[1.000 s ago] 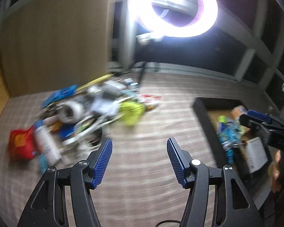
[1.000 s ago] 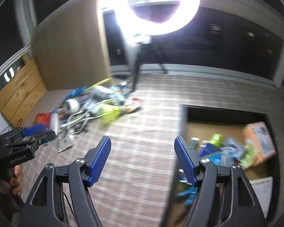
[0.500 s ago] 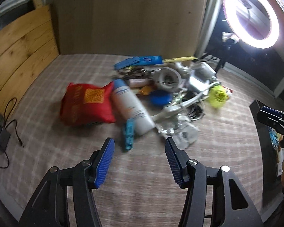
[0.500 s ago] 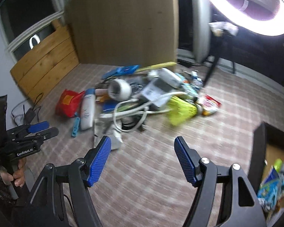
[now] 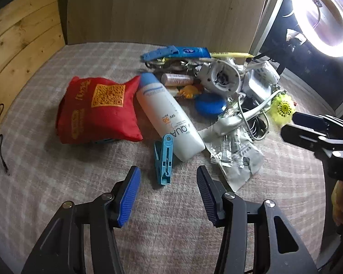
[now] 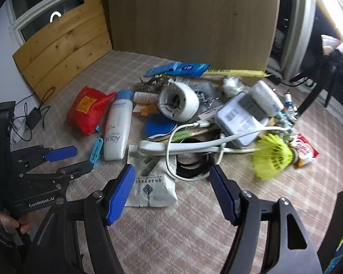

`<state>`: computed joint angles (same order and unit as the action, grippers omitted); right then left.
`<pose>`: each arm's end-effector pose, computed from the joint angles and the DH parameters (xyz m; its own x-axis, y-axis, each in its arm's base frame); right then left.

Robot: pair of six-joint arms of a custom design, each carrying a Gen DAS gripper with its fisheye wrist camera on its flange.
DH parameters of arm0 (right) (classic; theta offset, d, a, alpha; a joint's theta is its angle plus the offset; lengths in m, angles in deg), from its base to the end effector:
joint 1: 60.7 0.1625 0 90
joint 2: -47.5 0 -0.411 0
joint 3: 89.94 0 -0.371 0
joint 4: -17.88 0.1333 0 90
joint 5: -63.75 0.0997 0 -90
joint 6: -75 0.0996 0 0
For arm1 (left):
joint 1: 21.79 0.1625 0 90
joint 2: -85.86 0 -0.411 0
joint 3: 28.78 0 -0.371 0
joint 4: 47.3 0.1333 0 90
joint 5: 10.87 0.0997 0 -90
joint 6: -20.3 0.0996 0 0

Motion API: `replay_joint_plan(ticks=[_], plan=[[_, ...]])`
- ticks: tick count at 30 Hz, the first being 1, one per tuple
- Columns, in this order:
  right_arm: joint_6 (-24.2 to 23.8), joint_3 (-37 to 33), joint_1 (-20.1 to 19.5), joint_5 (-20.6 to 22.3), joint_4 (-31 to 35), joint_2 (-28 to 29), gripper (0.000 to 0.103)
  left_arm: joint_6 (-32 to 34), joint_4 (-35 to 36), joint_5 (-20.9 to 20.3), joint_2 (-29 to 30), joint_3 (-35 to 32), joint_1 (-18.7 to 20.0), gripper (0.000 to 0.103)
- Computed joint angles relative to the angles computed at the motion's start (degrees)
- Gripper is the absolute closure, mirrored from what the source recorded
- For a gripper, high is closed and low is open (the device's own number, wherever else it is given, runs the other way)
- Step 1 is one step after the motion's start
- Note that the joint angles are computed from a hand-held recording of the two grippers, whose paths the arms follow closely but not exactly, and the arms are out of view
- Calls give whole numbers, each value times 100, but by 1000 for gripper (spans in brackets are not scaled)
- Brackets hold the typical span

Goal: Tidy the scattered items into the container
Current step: 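Grasp the blue clothespin with left gripper while right gripper grasps the white cable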

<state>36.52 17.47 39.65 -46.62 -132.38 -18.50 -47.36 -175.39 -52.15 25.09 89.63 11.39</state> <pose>0.1994 -0.5429 0.2364 -0.6320 -0.6245 0.4589 -0.7195 0.6928 -0.0480 -0.2805 -0.4321 0.1125 -0.7867 -0.2148 -0.5787 0.1605 0.8340 -0.5278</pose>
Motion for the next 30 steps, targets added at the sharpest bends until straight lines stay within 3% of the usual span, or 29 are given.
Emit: replay_joint_plan(ticks=[5, 7, 13, 16, 20, 22, 30], plan=[[25, -150, 17, -141, 39, 296, 44, 109, -138, -70, 56, -1, 137, 61], [72, -222, 20, -203, 72, 399, 56, 158, -224, -102, 73, 2, 185, 63], [117, -374, 27, -317, 88, 634, 58, 247, -343, -140, 136, 14, 228, 64], [130, -436, 21, -369, 146, 722, 66, 298, -460, -194, 159, 28, 274, 68], [145, -467, -7, -428, 161, 789, 67, 264, -524, -174, 155, 66, 286, 71], [188, -482, -36, -411, 230, 789, 73, 266, -551, -169, 155, 67, 293, 73], [315, -499, -90, -261, 390, 704, 91, 224, -514, -132, 174, 26, 359, 92]])
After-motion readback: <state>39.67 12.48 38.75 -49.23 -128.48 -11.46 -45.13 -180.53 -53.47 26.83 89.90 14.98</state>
